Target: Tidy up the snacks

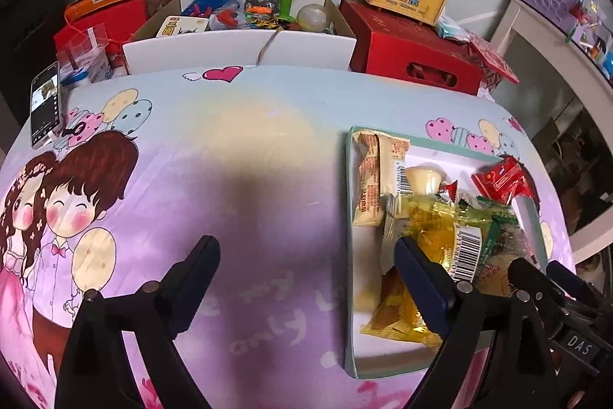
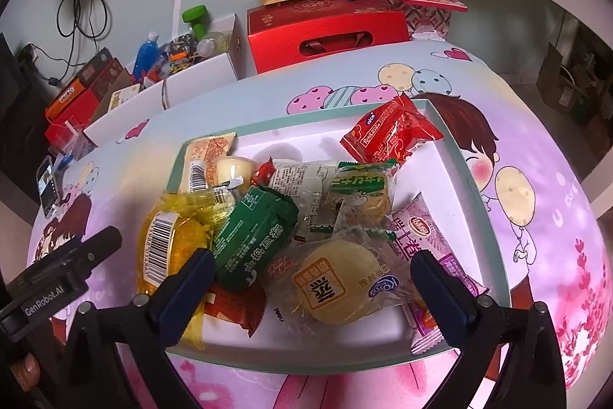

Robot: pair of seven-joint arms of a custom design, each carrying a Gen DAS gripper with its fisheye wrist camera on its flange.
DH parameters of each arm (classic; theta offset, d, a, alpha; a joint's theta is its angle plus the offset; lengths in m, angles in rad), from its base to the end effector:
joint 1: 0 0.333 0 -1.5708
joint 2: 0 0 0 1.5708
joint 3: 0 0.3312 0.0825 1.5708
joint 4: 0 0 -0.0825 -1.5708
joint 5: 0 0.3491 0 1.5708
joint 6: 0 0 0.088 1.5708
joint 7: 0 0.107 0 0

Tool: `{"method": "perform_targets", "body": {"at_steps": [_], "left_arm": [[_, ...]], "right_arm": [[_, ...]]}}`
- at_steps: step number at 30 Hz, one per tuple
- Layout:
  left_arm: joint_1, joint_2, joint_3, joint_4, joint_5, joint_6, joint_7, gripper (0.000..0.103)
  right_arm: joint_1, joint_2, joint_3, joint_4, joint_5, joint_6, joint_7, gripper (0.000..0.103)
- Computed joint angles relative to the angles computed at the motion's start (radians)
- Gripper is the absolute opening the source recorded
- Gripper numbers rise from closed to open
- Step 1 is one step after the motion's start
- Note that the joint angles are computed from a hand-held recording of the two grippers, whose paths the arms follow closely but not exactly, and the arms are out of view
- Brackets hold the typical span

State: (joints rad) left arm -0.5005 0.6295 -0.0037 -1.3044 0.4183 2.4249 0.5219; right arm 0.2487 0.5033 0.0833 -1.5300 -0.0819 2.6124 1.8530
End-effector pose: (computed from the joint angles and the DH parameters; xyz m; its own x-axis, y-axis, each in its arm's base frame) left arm 0.6539 -0.3581 0.4527 0.2413 -0.9557 0.1683 -0.7936 -0.2942 -0.5325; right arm 0.6777 0.2223 0.4610 0.1202 -0.9854 -0.1208 -0.8435 -0.0372 -0.5359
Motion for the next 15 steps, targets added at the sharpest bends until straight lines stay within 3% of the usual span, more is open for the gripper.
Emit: {"method": "perform_targets", "body": {"at_steps": [9,12,15], "left_arm": [[-0.042,-0.059,0.025,-0.05,0.107,-0.045,-0.056,0.092],[-0.068,-0.078,0.033,-0.057,0.17,-0.124,-0.1,0.092],[-0.059,-0.124,0.012,-0.132,0.216,-0.104,-0.151,0.092]], "right_arm": [[0.02,-0.037,-0.012,-0.038,-0.032,0.037,0.027,0.103],[0.035,-0.058,-0.024,-0.066,-0.062,0.068,0.055,0.103],[0.041,-0.083,-0.025,-0.107,-0.081,0.103,0.073,0.103]]}}
